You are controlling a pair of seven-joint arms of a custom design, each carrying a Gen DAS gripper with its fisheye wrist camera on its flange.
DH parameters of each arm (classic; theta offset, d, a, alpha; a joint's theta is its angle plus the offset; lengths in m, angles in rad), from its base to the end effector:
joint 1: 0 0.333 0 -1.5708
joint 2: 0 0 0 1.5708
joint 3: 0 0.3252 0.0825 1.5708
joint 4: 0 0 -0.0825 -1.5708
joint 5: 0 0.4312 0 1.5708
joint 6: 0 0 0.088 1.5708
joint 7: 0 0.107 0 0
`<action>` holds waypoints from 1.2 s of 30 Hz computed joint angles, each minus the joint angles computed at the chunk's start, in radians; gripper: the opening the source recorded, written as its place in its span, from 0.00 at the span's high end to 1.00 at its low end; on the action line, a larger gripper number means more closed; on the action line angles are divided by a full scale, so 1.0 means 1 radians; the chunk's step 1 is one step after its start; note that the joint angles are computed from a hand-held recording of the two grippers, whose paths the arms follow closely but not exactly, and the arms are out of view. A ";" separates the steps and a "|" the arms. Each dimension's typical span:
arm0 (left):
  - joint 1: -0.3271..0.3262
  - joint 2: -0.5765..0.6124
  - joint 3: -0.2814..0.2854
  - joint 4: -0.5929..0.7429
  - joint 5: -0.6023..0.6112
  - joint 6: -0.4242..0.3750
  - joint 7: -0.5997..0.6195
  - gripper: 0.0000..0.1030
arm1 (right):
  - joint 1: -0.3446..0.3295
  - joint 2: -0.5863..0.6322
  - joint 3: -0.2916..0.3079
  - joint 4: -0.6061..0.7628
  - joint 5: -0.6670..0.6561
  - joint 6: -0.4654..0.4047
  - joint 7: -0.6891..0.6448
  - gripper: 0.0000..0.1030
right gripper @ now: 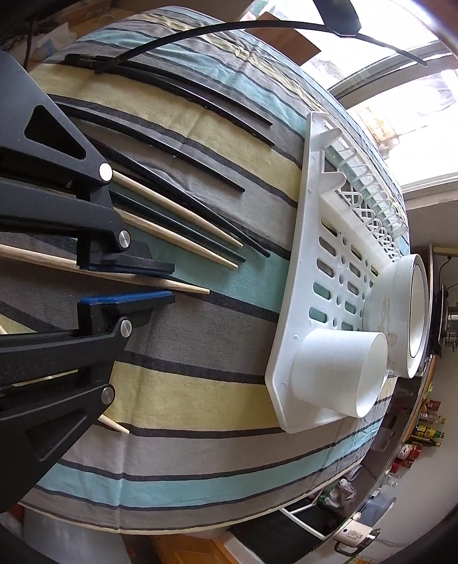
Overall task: Organize utensils
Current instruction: 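Put the black chopstick in the white cup with the left tool while the right tool adds its wooden one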
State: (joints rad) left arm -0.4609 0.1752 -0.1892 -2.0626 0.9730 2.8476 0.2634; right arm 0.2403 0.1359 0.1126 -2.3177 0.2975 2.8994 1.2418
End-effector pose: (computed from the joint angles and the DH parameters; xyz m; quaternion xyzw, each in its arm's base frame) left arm 0.4903 -0.4237 0.3847 -0.5930 0.7150 -0.3157 0.1936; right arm 0.5568 0.1862 0.3033 -0.8123 0.5359 -0.0996 0.2075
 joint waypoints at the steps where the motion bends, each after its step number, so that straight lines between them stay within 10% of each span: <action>1: 0.000 0.000 0.000 0.000 -0.001 0.001 0.001 0.95 | -0.007 -0.002 0.006 -0.001 0.021 -0.004 -0.016 0.93; 9: -0.003 -0.010 -0.003 -0.004 0.009 0.001 -0.006 0.95 | -0.034 -0.104 0.056 -0.047 0.497 0.049 -0.393 0.94; 17: 0.004 -0.034 -0.010 -0.001 0.050 0.004 -0.043 0.95 | 0.077 -0.222 -0.044 -0.059 0.970 0.069 -0.788 0.94; 36: 0.013 0.004 -0.021 0.143 0.067 0.004 0.002 0.95 | 0.075 -0.273 -0.077 0.031 1.280 0.105 -1.097 0.95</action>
